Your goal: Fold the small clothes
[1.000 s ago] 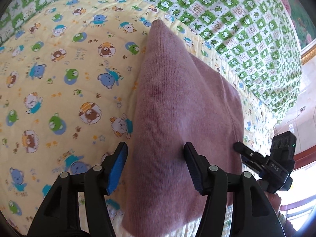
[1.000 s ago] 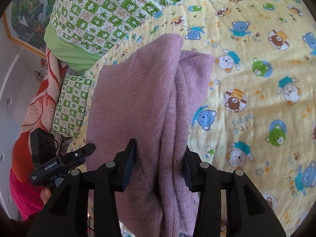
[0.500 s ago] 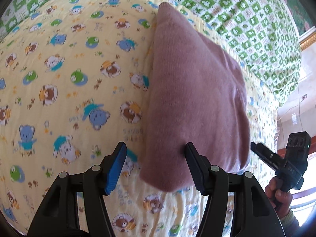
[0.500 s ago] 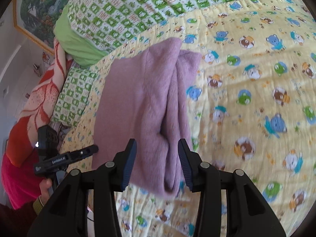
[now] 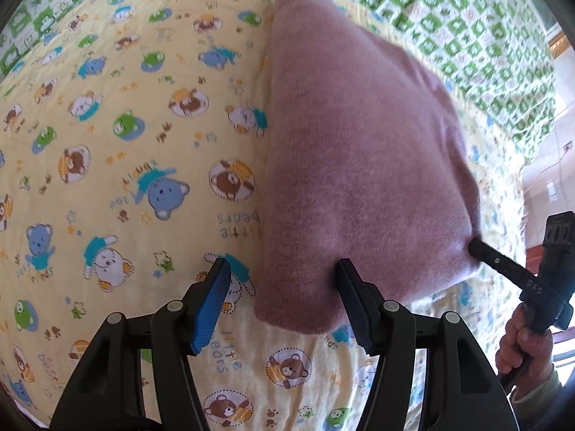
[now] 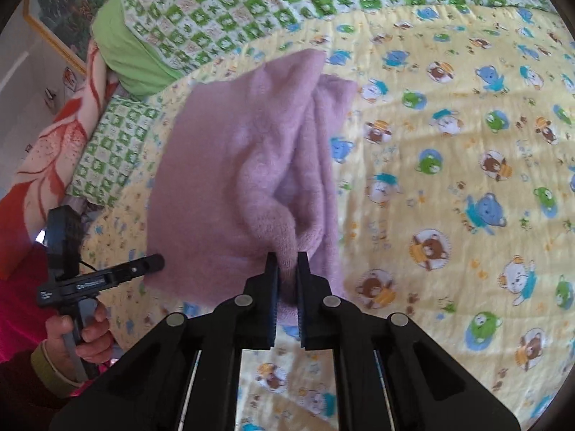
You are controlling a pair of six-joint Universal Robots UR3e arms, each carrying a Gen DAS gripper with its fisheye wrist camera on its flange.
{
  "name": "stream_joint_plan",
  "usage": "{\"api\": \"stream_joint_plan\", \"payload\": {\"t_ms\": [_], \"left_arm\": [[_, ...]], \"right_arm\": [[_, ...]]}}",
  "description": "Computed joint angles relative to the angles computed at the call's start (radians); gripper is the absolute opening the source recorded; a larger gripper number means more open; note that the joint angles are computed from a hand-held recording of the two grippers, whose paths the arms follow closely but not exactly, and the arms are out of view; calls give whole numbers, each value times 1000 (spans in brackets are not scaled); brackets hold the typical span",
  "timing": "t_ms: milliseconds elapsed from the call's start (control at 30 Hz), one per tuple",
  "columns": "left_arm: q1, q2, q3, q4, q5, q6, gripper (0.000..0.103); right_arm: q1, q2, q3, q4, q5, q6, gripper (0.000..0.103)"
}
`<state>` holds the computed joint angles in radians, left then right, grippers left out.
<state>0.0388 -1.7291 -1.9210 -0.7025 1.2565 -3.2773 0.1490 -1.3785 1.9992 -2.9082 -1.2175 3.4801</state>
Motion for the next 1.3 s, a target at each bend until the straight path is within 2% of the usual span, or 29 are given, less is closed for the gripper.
{"api": "stream_joint_plan", "payload": {"t_ms": [133,233,467,533,733,833,1033,1300], "left_arm": [[-27,-11,-1,19,34,-13,64],[-40,6,1,16,57,-12,63],[-65,124,-84,23,115,11,63],[-81,159,-110,34,138,9,63],[-123,287,-240,116,230,-6,65],[-161,345,-301,156,290,-26,71],[-253,398,-442,334,402,-69,79],[-305,450,-493,356,468,-62,81]], "right_arm": [[-21,51,29,11,-4,-1,10],[-34,36,77,-32,5,46,27],[30,-69,107,-47,-87,50,32],[67,-87,106,-59,-132,62,45],[182,-109,110,-107,-263,68,62],[236,-95,112,-131,-313,82,73],[316,-62,161,-199,-370,113,78],[445,0,187,-275,-477,121,84]]}}
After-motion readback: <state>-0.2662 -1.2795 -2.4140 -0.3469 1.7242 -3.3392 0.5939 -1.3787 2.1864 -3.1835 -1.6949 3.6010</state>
